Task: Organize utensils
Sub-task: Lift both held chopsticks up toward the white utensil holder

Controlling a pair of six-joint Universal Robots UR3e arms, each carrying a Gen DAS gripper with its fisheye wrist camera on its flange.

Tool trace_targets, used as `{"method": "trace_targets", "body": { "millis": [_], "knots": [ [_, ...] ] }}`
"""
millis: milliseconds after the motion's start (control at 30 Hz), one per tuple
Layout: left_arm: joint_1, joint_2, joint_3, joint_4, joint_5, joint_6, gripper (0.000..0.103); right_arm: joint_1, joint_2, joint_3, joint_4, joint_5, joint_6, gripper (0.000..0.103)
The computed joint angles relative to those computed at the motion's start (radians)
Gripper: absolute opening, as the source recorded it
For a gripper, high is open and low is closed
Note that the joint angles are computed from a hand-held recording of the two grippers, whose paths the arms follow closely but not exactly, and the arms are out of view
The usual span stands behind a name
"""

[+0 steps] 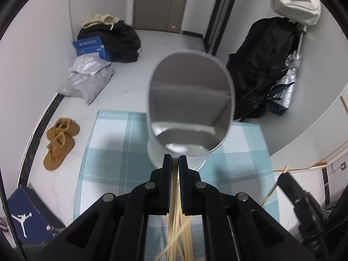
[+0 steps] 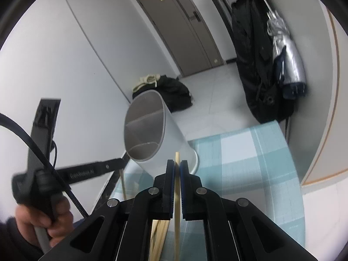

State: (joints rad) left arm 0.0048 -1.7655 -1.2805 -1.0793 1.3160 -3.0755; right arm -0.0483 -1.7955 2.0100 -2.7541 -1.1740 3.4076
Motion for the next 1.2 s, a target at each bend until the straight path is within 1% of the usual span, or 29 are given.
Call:
{"method": "trace_targets", "body": {
  "millis": [67, 133, 267, 300, 367, 467, 567, 800, 967, 1067, 1167, 1200],
  "knots": [
    [-0.003, 0.015, -0.008, 0.028, -0.011, 0.007, 0.003, 0.017, -0.001, 0.001, -0.023, -0.027, 0.009, 0.004],
    [-0.002, 0.053, -0.049, 0.060, -0.034, 0.024, 0.003, 0.038, -0.007, 0.008, -0.059, -0.051, 0.008, 0.004],
    [0.000, 0.138, -0.129, 0.108, -0.045, 0.059, 0.003, 0.098, -0.011, 0.012, -0.117, -0.124, 0.006, 0.004],
    [0.010, 0.162, -0.143, 0.105, -0.058, 0.066, 0.003, 0.119, -0.012, 0.017, -0.138, -0.154, 0.008, 0.004],
    [0.028, 0.188, -0.150, 0.093, -0.082, 0.070, 0.003, 0.140, -0.024, 0.030, -0.164, -0.182, 0.006, 0.004],
    [0.073, 0.243, -0.174, 0.077, -0.134, 0.083, 0.003, 0.177, -0.034, 0.023, -0.164, -0.220, -0.021, 0.004],
    [0.092, 0.267, -0.189, 0.081, -0.165, 0.091, 0.003, 0.208, -0.030, 0.015, -0.177, -0.246, -0.037, 0.004],
    [0.134, 0.291, -0.206, 0.057, -0.224, 0.125, 0.003, 0.272, -0.004, -0.005, -0.180, -0.314, -0.030, 0.004],
    [0.157, 0.269, -0.146, -0.015, -0.272, 0.148, 0.003, 0.298, 0.012, -0.063, -0.163, -0.333, -0.054, 0.004],
    [0.164, 0.241, -0.083, -0.067, -0.292, 0.166, 0.003, 0.292, 0.028, -0.111, -0.141, -0.324, -0.060, 0.004],
    [0.165, 0.200, 0.005, -0.130, -0.308, 0.180, 0.003, 0.271, 0.040, -0.169, -0.105, -0.304, -0.056, 0.004],
    [0.166, 0.171, 0.067, -0.173, -0.319, 0.181, 0.003, 0.257, 0.046, -0.197, -0.088, -0.291, -0.049, 0.004]
  ]
}}
